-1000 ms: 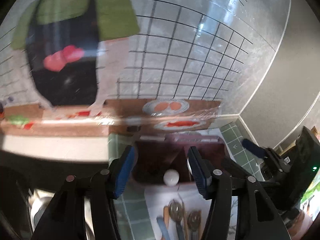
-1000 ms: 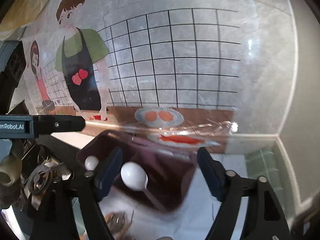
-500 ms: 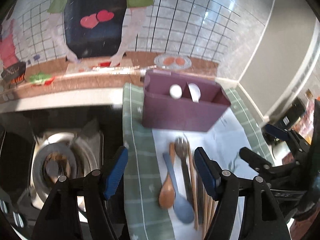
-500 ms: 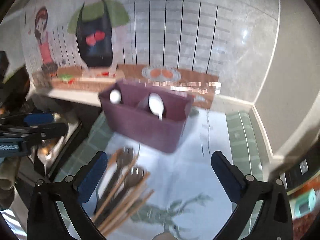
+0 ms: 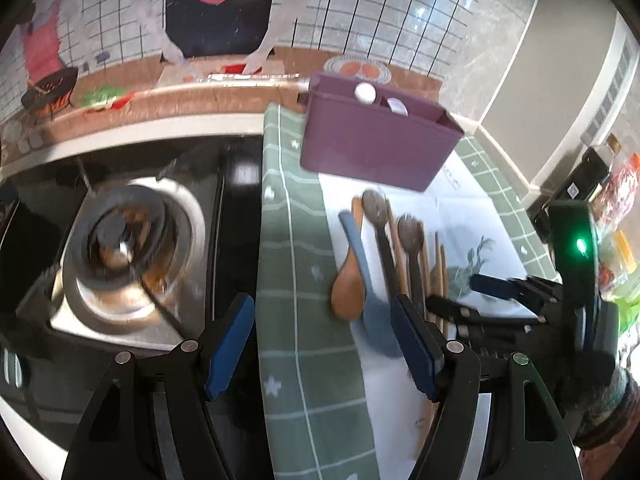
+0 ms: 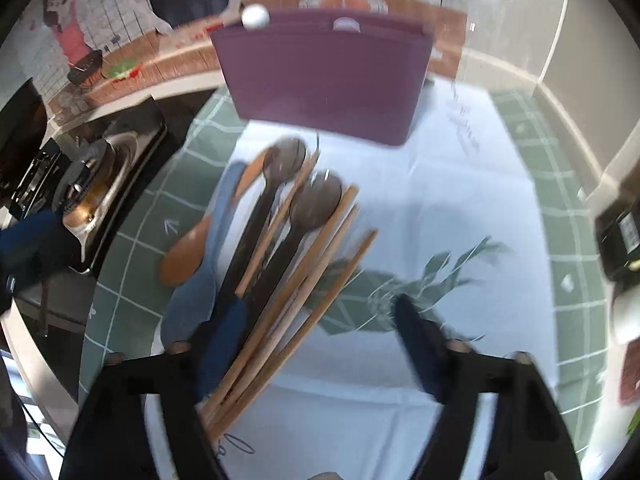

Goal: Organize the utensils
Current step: 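Grasp a wooden chopstick with the right tool while the left tool grasps the blue spoon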

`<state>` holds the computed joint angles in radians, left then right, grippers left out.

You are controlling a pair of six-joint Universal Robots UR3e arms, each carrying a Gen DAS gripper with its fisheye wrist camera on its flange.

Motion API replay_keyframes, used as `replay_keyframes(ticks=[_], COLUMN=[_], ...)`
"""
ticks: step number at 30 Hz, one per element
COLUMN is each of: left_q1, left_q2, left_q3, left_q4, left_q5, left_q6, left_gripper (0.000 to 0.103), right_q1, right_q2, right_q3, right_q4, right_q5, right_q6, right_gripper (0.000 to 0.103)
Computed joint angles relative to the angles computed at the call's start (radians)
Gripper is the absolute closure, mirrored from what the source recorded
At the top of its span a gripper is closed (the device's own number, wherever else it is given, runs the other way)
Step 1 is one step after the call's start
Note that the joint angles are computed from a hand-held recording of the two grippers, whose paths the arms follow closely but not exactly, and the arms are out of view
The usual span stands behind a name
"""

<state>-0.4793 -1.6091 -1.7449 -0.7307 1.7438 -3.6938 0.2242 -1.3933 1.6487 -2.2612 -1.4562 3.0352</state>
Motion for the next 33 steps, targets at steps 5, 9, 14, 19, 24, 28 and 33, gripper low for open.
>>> replay_keyframes(ticks=[5,9,14,19,24,28,33], left_q1=[-0.031,-0.052,-0.064,-0.066,-0.07,-0.076,-0.043], left_q2=[0.009,-0.031,-0.083,-0.135,-0.182,-0.217,-0.208], left_q3=[-0.071,-0.046,0.0,0.031,0.067,0.095,0.062], left_q4=[0.077,0.078,0.062,0.066,0.067,0.087,0.158], left_q5=[-0.026,-0.033,-0.033,-0.053,-0.069,-0.09,-0.122], left_q6=[-0.017,-0.022,-0.018,-0.018,-0.034,-0.034,-0.073], left_gripper=[0.032,0.032,0.032,0.032,0.033,0.043,0.046], right_q1=[-0.002,-0.011,-0.081,-0.165,-0.234,-0.259,-0.274], right_q2=[-0.009,-0.036,-0.12,-0.198,-0.226,-0.227,-0.235], right_q3=[0.03,0.035,0.089,0.123,0.153,0.175,0.196], right_q4=[-0.014,0.01,0.05,0.089,0.096,0.066,0.035], right_q5=[0.029,0.052,0.124,0.173,0.183,0.172,0.186], right_q6=[-0.013,-0.057,-0.123,-0.175,-0.214,-0.224,-0.239], right_gripper=[0.067,0.088,0.096,0.096,0.096,0.096,0.096])
